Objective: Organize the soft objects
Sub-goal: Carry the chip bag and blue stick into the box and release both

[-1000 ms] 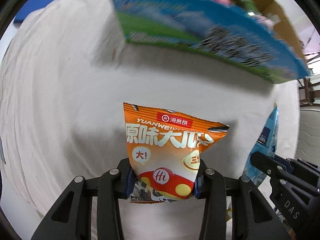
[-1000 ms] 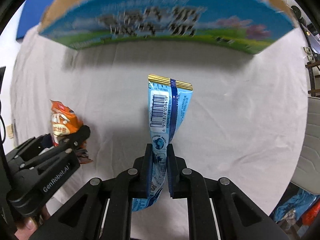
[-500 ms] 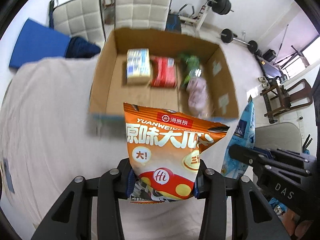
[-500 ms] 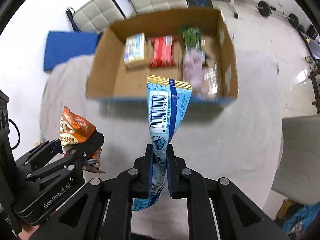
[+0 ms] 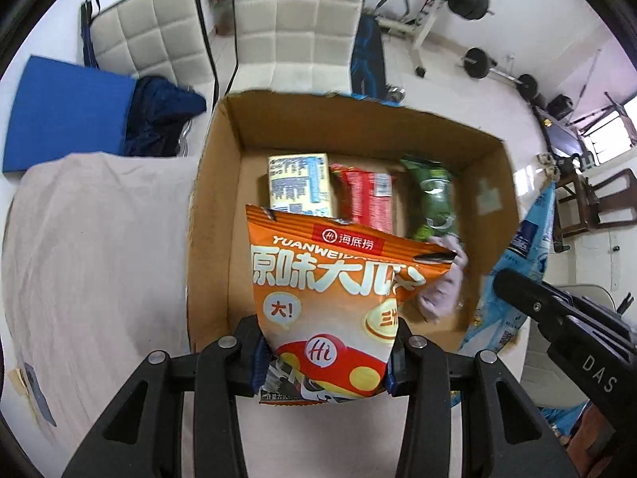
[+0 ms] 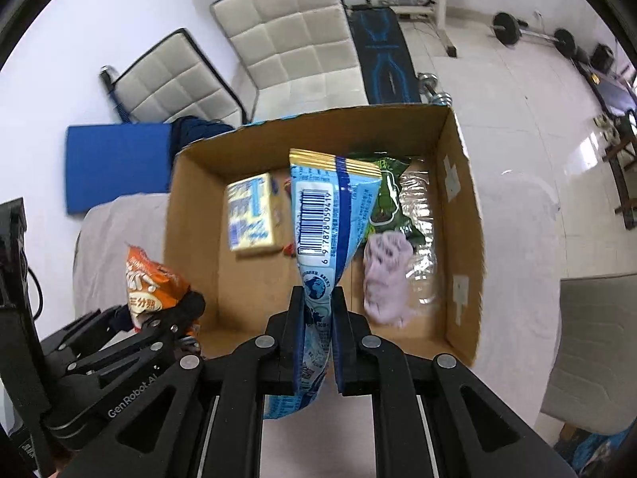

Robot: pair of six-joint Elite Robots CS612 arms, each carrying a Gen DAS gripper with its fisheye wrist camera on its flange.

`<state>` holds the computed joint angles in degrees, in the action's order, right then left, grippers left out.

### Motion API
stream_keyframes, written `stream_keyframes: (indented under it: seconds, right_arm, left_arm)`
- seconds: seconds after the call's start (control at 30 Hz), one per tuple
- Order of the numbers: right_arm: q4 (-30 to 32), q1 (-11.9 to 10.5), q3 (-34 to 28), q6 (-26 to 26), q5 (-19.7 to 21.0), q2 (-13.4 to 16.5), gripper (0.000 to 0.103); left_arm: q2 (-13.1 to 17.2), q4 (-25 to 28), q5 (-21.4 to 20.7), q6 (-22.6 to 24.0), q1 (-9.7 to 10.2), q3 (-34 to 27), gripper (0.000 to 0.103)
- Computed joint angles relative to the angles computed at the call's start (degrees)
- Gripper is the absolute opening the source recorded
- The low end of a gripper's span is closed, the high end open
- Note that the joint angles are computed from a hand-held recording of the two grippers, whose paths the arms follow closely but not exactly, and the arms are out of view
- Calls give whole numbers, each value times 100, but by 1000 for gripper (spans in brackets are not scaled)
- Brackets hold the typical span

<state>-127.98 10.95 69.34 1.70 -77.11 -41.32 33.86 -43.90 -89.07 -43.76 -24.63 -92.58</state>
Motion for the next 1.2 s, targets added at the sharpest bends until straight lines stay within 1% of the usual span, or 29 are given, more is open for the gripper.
stream_keyframes:
  seconds: [0.13,0.27,0.37,0.43,0.5,0.57,0.6,0.63,0.67,0.7,0.73,0.77,0.83,0.93,1.03,1.1,1.2]
  right_arm:
    - [225,-13,-348,512,125,379,12]
    - [324,-4,-513,804,248,648,12]
    - [320,36,-578,841,190,775,12]
    - [379,69,-626,748,175,832,12]
    - [558,104,-740,634,135,913,13]
    - [796,113,-845,532,215,979,15]
    - [920,129,-899,475,150,1007,15]
    - [999,140,-932,412,119,1024,19]
    - [1019,152,-930,382,45,1021,27]
    - [1013,164,-922,359,-31,1013,33]
    - [1009,170,-905,294,-50,998,43]
    - [973,178,-878,256,-101,978,48]
    - [865,190,-789,170,-187,909,50]
    - [797,185,-682,112,-266,816,50]
    - [726,173,-531,17,-359,702,51]
    - [634,172,-400,-35,-502,618,51]
    - [384,146,-156,-148,-751,486,51]
  left_arm:
    - [62,40,-234,-14,132,222,39]
    - [152,117,-440,-67,177,262,39]
    - [219,131,-567,-32,190,296,40]
    - [247,152,-586,20,193,336,40]
    - [251,221,-613,98,200,400,41]
    - [232,362,-684,113,209,470,41]
    - [233,403,-740,120,217,486,42]
    - [228,448,-747,122,216,497,42]
    - [228,487,-722,103,210,488,43]
    - [236,503,-692,82,204,462,44]
    - [243,515,-692,69,204,443,47]
    - [250,522,-698,31,206,416,47]
    - [259,535,-648,-28,202,351,48]
    - [277,531,-646,-97,209,220,49]
    - [241,524,-566,-242,170,100,49]
    - [231,538,-390,-282,114,-18,50]
    - [217,566,-102,-319,16,-198,56]
